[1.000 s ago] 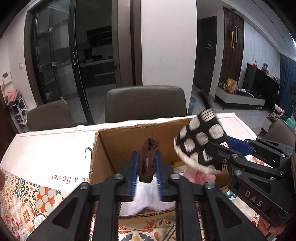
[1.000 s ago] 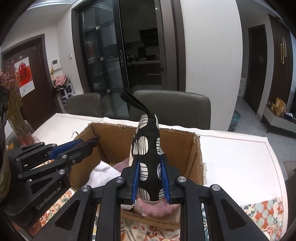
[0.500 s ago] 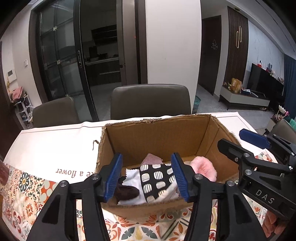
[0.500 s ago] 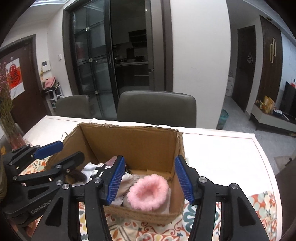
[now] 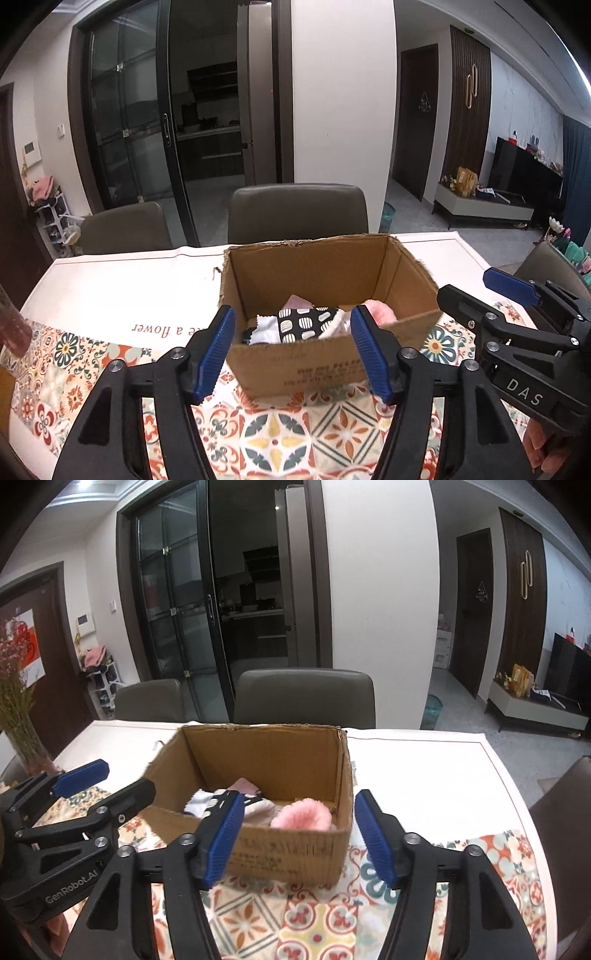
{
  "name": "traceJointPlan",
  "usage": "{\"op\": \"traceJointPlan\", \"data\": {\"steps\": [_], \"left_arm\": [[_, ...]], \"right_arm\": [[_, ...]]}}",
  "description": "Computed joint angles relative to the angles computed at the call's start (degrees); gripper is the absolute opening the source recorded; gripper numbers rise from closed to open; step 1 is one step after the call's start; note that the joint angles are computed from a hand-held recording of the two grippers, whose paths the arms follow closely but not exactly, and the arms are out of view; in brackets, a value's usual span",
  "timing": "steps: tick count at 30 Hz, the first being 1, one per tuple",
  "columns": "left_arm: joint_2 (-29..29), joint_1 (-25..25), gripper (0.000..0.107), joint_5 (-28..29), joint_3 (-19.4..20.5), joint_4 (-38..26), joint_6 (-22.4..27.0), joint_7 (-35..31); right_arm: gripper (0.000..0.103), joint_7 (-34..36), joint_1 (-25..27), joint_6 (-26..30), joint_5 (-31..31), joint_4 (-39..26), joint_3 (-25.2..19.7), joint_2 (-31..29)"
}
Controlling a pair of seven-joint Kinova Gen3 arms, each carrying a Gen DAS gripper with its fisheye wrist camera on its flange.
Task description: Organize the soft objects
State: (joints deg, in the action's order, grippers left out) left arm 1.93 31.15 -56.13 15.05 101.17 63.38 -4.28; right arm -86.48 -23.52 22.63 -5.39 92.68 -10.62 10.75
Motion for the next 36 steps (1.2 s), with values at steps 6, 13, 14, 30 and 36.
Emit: {"op": "traceJointPlan", "data": {"steps": [6,13,14,30,36], "left_arm": [[-1.42,3.76,0.067,-1.57,3.53,-0.47,8.33,3.70],[-0.83,10.47,0.071,-4.49,7.71,-1.21,19.51,9.41],[-0.67,11.49,0.071,-4.65,8.19,-1.38,21.12,10.31],[3.80,28.72,0.084,-5.59,12.20,-3.95,40.84,23.17],[6.59,34.80,0.096,-5.40,11.47,-4.74,45.17,27.32]], "right_arm": [[0.065,-5.18,-1.93,-1.77,4.26,5.49,1.16,-6.50],[0.070,-14.18,-1.48,-3.16,12.73,12.12,-0.51,-14.54],[0.070,-14.75,-1.01,-3.17,13.08,12.86,-1.01,-15.56],[0.076,-15.67,4.11,-4.47,8.83,25.42,-4.73,-33.77],[0.076,-14.42,4.59,-3.55,6.89,28.84,-4.62,-39.11]]}}
